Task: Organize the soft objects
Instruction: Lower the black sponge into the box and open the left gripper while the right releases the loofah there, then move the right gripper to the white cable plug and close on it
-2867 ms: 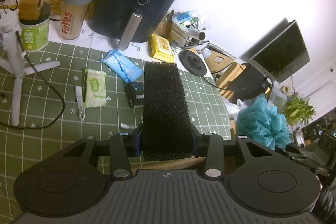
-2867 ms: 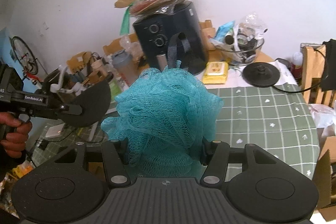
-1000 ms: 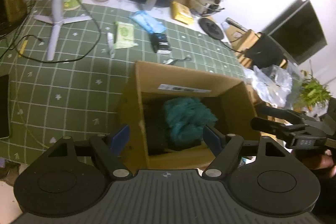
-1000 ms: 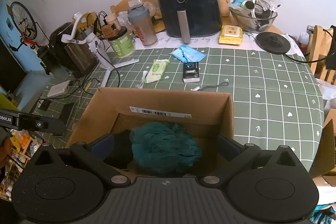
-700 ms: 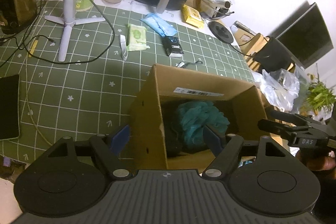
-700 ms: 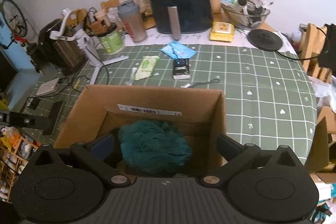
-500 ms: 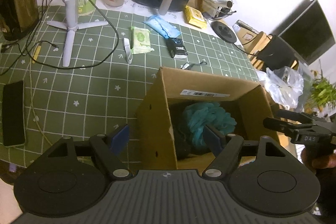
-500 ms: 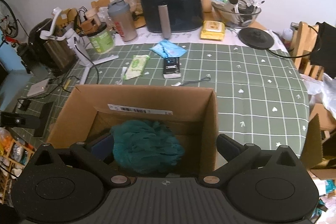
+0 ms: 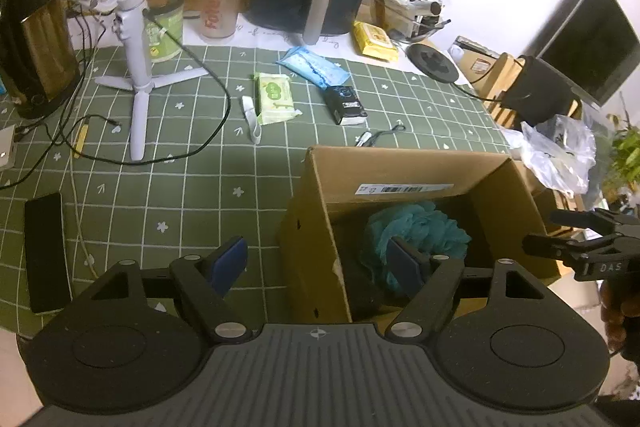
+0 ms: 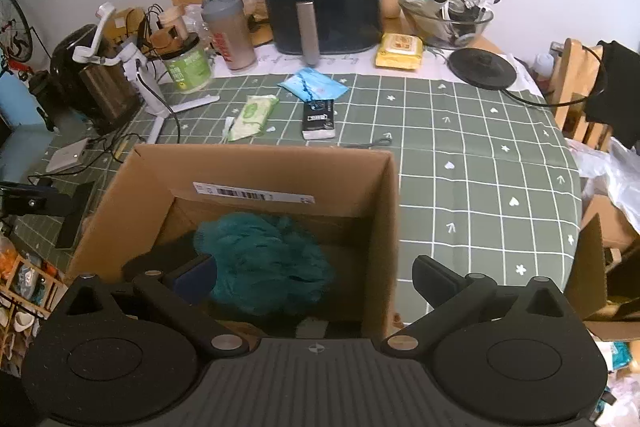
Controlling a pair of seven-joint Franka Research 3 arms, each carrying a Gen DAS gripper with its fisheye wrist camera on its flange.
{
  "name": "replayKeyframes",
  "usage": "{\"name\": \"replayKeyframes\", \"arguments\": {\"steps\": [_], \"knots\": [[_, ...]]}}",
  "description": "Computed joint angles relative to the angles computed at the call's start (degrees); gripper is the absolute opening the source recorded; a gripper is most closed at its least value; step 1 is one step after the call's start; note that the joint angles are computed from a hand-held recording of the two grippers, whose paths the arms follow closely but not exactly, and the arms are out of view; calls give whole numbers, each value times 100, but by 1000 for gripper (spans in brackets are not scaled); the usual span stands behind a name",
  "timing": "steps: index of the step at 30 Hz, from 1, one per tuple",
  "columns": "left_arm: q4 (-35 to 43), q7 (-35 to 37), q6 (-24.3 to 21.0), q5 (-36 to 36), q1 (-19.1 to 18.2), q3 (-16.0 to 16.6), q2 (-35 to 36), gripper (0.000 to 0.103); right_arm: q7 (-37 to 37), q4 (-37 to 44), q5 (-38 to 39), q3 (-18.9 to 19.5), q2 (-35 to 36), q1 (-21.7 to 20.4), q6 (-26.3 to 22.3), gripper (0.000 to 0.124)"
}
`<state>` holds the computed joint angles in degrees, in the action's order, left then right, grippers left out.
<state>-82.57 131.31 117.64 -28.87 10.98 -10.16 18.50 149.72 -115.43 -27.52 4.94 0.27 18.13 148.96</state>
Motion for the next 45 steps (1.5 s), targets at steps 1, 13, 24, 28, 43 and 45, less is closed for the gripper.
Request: {"name": "replayKeyframes", "arguments": {"steps": [1, 13, 24, 28, 43, 45], "knots": [[-30, 35, 44, -15, -2, -9, -19, 76, -258, -18, 234, -8, -1, -10, 33, 103], [-215, 127, 610, 28, -129, -27, -94, 77, -1626, 11, 1241, -164, 64, -215, 141, 103], [-228, 110, 1118, 141, -259, -113, -53, 77, -1480, 81, 633, -392, 158, -535, 529, 103], [-224, 82, 1271, 190, -299, -139, -20, 77, -1691, 269, 616, -483, 363, -603, 617, 103], [-744, 445, 2078, 314, -487, -231, -160, 77, -3051, 1035, 1490, -864, 1506, -683, 1140, 103], [-760, 376, 2120, 385, -514, -225, -159, 77, -3579, 1200, 1735, -830, 1703, -745, 1169, 103]]}}
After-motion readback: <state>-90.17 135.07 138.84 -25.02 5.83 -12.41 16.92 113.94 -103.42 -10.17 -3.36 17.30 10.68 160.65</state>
